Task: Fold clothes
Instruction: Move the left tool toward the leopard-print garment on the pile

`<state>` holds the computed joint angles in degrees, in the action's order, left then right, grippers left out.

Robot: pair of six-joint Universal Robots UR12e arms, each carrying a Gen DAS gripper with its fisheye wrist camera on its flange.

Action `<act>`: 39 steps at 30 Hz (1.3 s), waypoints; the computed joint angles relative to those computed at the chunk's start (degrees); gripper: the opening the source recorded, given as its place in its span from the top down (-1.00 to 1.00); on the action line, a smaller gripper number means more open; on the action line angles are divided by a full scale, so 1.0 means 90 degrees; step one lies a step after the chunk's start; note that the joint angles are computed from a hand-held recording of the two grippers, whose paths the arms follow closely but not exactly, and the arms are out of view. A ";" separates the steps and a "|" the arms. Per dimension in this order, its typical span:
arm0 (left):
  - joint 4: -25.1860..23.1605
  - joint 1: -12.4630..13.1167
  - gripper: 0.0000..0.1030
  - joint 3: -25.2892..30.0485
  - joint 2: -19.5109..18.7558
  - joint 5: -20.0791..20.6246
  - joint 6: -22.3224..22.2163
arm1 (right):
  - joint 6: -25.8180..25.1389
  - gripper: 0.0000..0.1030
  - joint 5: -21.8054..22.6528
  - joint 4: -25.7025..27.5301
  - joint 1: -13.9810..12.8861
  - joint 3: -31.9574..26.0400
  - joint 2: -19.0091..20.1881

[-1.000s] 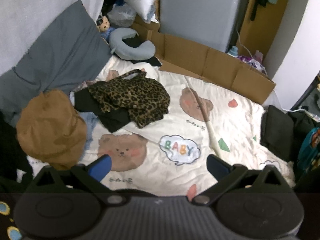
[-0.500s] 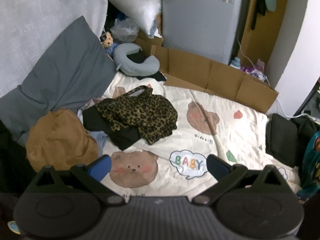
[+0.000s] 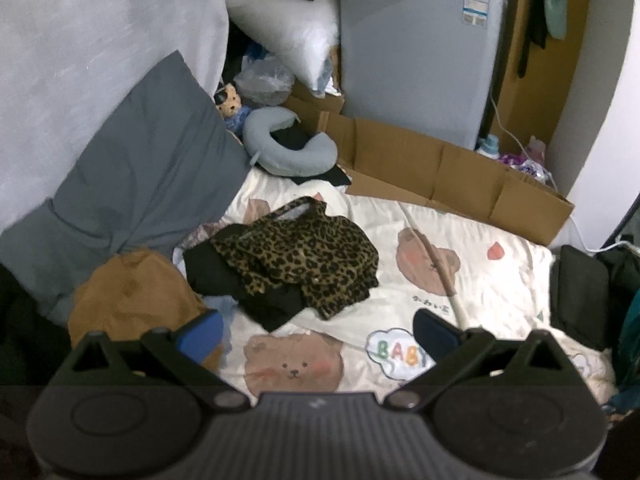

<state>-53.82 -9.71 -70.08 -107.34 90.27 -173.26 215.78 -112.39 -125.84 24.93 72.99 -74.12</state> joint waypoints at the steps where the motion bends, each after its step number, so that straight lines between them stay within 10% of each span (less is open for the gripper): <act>1: 0.0032 0.0007 -0.98 0.0032 -0.0039 0.0015 0.0046 | 0.0006 -0.99 -0.0018 -0.0051 -0.0013 0.0003 0.0023; 39: 0.0512 0.0202 -0.95 0.1465 -0.2023 -0.0470 -0.0117 | -0.1331 -0.99 0.0600 -0.0925 -0.0653 -0.1166 0.1672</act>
